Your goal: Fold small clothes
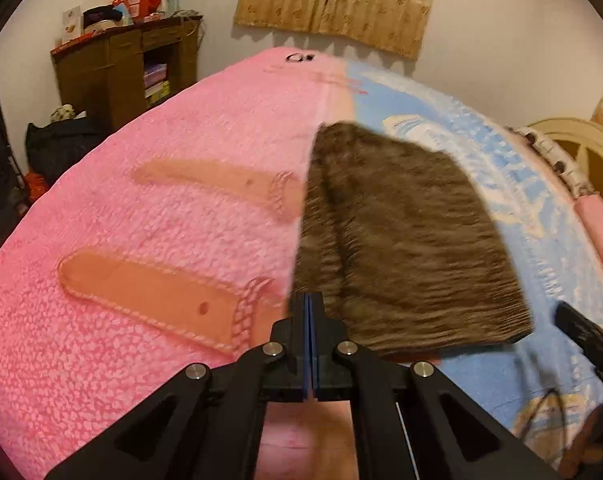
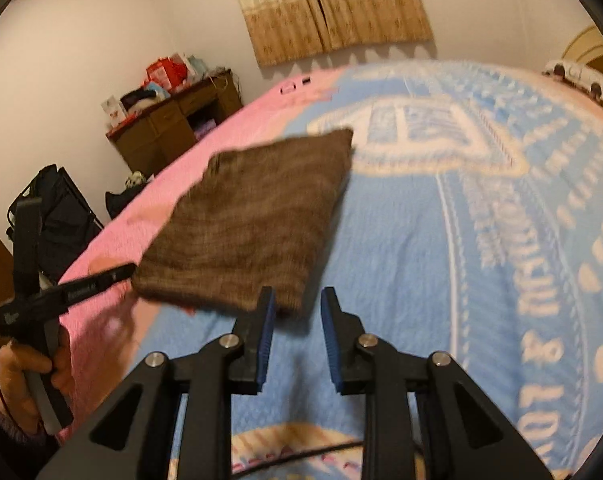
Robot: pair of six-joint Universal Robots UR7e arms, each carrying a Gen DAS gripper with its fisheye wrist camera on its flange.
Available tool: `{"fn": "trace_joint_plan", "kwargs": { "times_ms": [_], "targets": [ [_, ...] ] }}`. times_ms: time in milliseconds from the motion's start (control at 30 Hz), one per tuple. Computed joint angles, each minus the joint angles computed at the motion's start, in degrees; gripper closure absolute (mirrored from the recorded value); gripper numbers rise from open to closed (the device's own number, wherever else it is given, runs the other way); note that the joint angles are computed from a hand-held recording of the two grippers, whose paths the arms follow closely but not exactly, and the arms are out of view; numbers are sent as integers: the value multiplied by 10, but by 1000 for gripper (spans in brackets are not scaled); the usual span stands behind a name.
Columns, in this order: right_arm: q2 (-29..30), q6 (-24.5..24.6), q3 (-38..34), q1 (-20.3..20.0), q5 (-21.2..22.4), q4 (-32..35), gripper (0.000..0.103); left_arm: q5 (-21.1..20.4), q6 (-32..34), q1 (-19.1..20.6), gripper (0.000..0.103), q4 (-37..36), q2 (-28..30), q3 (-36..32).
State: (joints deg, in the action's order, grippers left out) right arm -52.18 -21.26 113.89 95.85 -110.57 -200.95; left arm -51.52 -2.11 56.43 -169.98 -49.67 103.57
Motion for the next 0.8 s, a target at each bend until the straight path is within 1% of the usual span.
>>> {"fn": "trace_joint_plan", "kwargs": {
  "times_ms": [33,100,200,267,300,333,400,433,467,500,533,567,633,667,700,767,800],
  "targets": [
    [8,-5,-17,4,-9,8,76,-20,8,-1,103,-10,-2,0],
    [21,-11,-39,7,-12,22,76,-54,25,-2,103,-27,-1,-3],
    [52,-14,-85,10,-26,56,76,-64,48,-7,103,-24,18,-26],
    [65,8,-112,4,-17,124,75,-60,60,-7,103,-24,35,-41],
    [76,20,-124,0,-15,142,75,-57,61,-5,103,-18,44,-50],
    [79,23,-124,-2,-11,135,74,-52,57,-2,103,-8,52,-59],
    [75,26,-119,-3,-2,135,71,-24,36,9,103,15,68,-77],
    [70,10,-115,-1,-1,142,70,-33,31,17,103,9,67,-74],
    [66,-6,-112,0,-4,147,70,-65,30,28,103,-8,62,-67],
    [62,-21,-109,2,-6,152,71,-89,29,36,103,-25,58,-60],
    [52,-34,-102,1,0,144,72,-95,30,39,103,-31,56,-56],
    [44,-35,-98,-2,11,132,72,-92,34,38,103,-38,56,-53],
    [28,-19,-100,-9,36,105,71,-80,38,33,103,-51,60,-51],
    [25,-9,-112,-12,42,107,70,-77,34,32,103,-54,62,-51],
    [27,-2,-137,-14,46,127,70,-78,31,32,103,-59,63,-51],
    [45,-12,-189,-14,46,174,70,-94,21,38,103,-59,64,-53],
    [60,-21,-219,-12,35,192,71,-106,14,43,102,-57,62,-55]
  ]
}}
